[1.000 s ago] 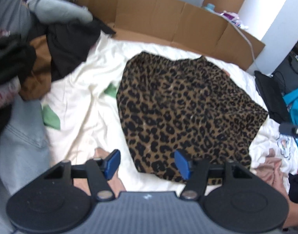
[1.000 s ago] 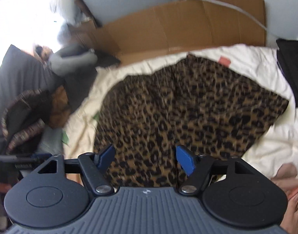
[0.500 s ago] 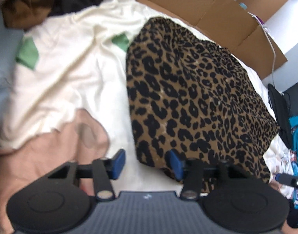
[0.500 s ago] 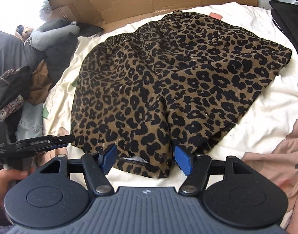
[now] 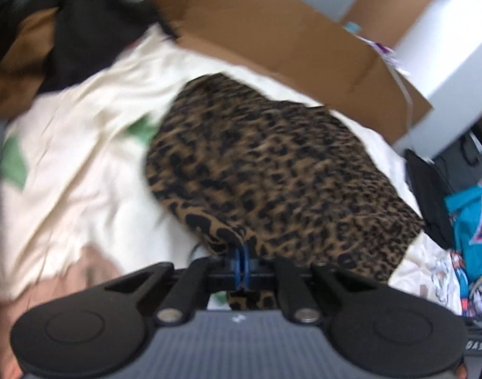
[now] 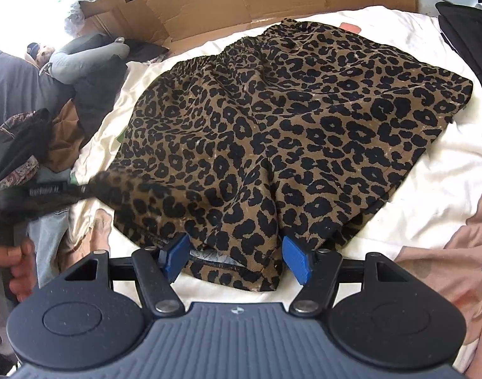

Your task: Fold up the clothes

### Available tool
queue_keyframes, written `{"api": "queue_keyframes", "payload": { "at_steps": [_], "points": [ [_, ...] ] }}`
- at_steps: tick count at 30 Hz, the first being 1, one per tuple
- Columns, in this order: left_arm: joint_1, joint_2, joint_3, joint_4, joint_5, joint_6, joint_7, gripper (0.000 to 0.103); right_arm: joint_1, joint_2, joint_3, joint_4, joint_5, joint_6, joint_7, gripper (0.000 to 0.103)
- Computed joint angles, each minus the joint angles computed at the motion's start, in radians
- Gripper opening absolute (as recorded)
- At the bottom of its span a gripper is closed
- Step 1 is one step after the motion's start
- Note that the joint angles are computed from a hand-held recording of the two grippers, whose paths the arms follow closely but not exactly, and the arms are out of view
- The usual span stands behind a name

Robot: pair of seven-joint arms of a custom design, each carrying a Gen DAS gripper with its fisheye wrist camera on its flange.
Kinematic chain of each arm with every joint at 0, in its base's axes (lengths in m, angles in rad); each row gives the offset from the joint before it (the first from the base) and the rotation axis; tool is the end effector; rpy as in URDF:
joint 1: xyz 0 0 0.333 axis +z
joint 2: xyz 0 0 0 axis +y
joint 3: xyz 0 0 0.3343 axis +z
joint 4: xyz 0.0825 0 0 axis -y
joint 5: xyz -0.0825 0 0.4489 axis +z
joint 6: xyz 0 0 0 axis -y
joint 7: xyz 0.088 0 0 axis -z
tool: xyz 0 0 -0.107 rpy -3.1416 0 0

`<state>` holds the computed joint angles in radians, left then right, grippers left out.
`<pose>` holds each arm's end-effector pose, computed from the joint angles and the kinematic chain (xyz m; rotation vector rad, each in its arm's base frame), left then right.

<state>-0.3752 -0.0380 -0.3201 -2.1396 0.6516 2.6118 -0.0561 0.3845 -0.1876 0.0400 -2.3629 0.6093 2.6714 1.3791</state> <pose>0.4711 -0.4120 0.4585 -2.3196 1.4660 -0.8876 0.5174 0.2154 0.4330 -1.9028 1.6559 0.0166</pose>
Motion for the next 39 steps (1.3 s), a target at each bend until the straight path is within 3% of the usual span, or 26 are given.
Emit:
{"api": "queue_keyframes", "payload": {
  "at_steps": [7,17,21,22,24,27,31,35,39],
  "points": [
    [-0.029,0.145,0.039,0.123,0.082,0.043,-0.057,0.003,-0.012,-0.021,-0.005,-0.016,-0.024,-0.01,0.018,0.069],
    [-0.084,0.316,0.113,0.241,0.001,0.094,0.056,0.005,-0.027,-0.001,-0.017,-0.001,-0.027,-0.004,0.034,0.069],
    [-0.102,0.348,0.124,0.267,-0.069,0.077,0.146,0.019,-0.033,0.014,-0.011,0.008,-0.036,-0.009,0.034,0.069],
    [-0.108,0.339,0.131,0.26,-0.068,0.09,0.148,0.031,-0.033,0.013,-0.01,0.007,-0.034,-0.008,0.034,0.069],
    [-0.129,0.307,0.153,0.235,-0.031,0.111,0.113,0.044,-0.032,0.008,-0.01,0.003,-0.026,-0.006,0.03,0.069],
    [-0.141,0.245,0.16,0.189,0.03,0.111,0.057,0.046,-0.03,0.002,-0.01,-0.004,-0.018,-0.002,0.026,0.069],
    [-0.13,0.165,0.136,0.125,0.116,0.075,-0.058,0.046,-0.024,-0.009,-0.012,-0.019,-0.004,0.004,0.018,0.069],
    [-0.092,0.124,0.09,0.088,0.085,0.004,-0.094,0.045,-0.021,-0.021,-0.011,-0.033,-0.007,0.003,0.027,0.069],
    [-0.082,0.157,0.059,0.137,0.06,-0.114,0.014,0.05,-0.015,-0.029,-0.012,-0.044,-0.013,0.005,0.023,0.069]
  ]
}}
